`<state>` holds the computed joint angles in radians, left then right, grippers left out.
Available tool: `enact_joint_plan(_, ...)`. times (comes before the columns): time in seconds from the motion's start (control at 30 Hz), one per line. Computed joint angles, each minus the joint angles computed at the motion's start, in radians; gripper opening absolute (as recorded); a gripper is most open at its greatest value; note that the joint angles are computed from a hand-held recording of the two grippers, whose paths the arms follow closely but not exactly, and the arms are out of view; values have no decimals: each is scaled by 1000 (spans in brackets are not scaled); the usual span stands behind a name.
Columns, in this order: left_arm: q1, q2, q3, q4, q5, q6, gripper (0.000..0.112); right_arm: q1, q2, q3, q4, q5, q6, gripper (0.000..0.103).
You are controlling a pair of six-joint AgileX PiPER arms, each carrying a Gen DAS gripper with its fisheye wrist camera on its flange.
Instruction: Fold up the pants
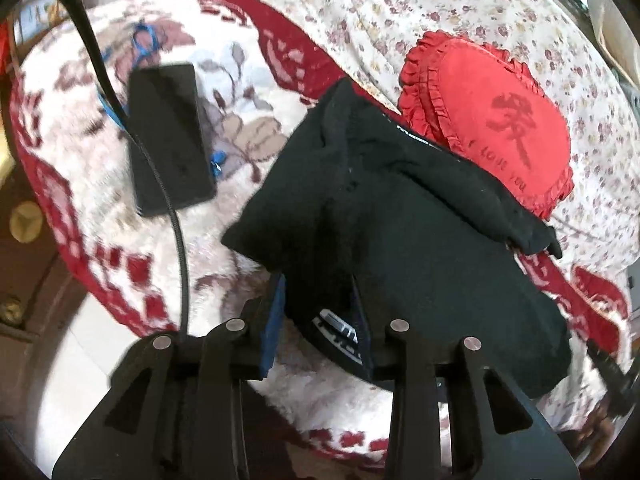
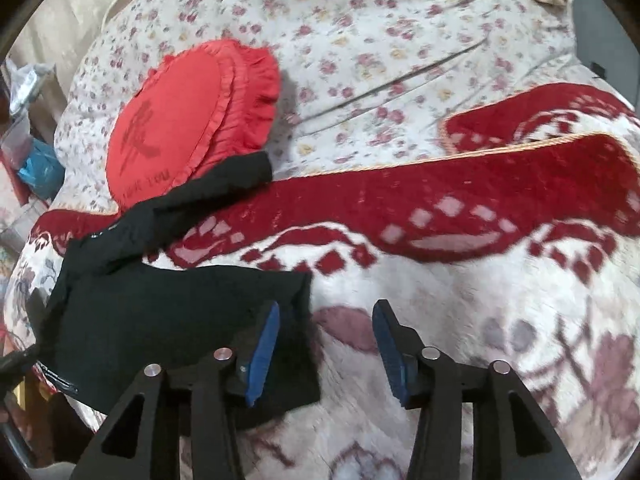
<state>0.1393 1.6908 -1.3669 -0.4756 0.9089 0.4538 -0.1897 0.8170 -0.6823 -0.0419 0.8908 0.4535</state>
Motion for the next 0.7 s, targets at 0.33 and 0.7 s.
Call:
enact_joint_plan(0.33, -21, -37, -20, -5, 9, 30, 44, 158, 192, 34, -100, -190, 119, 25)
enact_joint_plan(0.7, -199, 134, -46, 138, -63, -60, 51, 197, 280, -139, -33, -162, 31, 54)
